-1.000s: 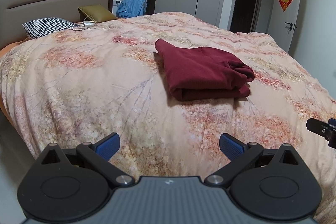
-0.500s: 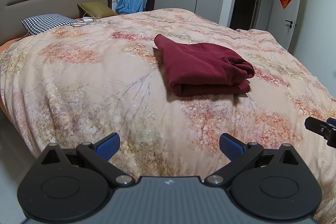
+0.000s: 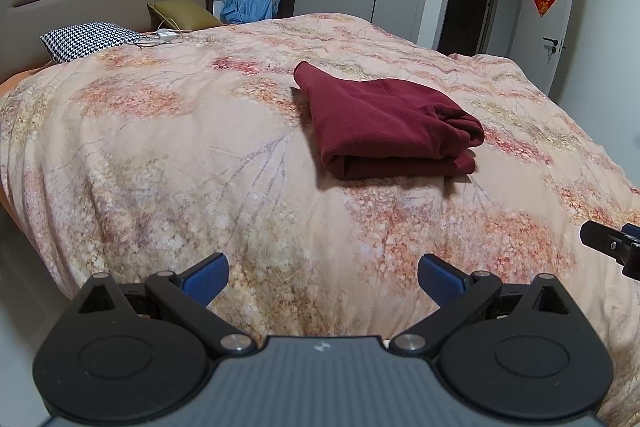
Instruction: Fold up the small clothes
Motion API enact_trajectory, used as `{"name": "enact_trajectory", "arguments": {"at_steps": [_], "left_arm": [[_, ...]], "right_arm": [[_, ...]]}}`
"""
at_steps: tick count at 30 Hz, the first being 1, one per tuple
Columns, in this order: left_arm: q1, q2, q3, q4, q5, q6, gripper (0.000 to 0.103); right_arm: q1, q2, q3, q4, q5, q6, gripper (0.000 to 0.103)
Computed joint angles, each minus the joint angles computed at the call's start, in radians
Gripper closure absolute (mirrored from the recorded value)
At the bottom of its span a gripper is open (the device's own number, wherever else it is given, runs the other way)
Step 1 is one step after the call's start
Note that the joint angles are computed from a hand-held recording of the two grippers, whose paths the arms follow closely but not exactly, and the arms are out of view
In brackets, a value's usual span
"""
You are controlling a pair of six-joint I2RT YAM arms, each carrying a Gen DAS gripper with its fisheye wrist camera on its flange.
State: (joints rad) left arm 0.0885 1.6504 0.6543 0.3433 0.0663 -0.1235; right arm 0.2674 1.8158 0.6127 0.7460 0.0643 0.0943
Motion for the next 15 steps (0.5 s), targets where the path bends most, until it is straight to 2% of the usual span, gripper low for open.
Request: {"name": "enact_trajectory", "arguments": {"at_steps": [15], "left_arm": [[-0.001,-0.001,0.0,-0.002,-0.001,-0.001,0.0]], "right_arm": [[0.0,0.001,-0.006,0.006,0.001,0.004,0.001]]}}
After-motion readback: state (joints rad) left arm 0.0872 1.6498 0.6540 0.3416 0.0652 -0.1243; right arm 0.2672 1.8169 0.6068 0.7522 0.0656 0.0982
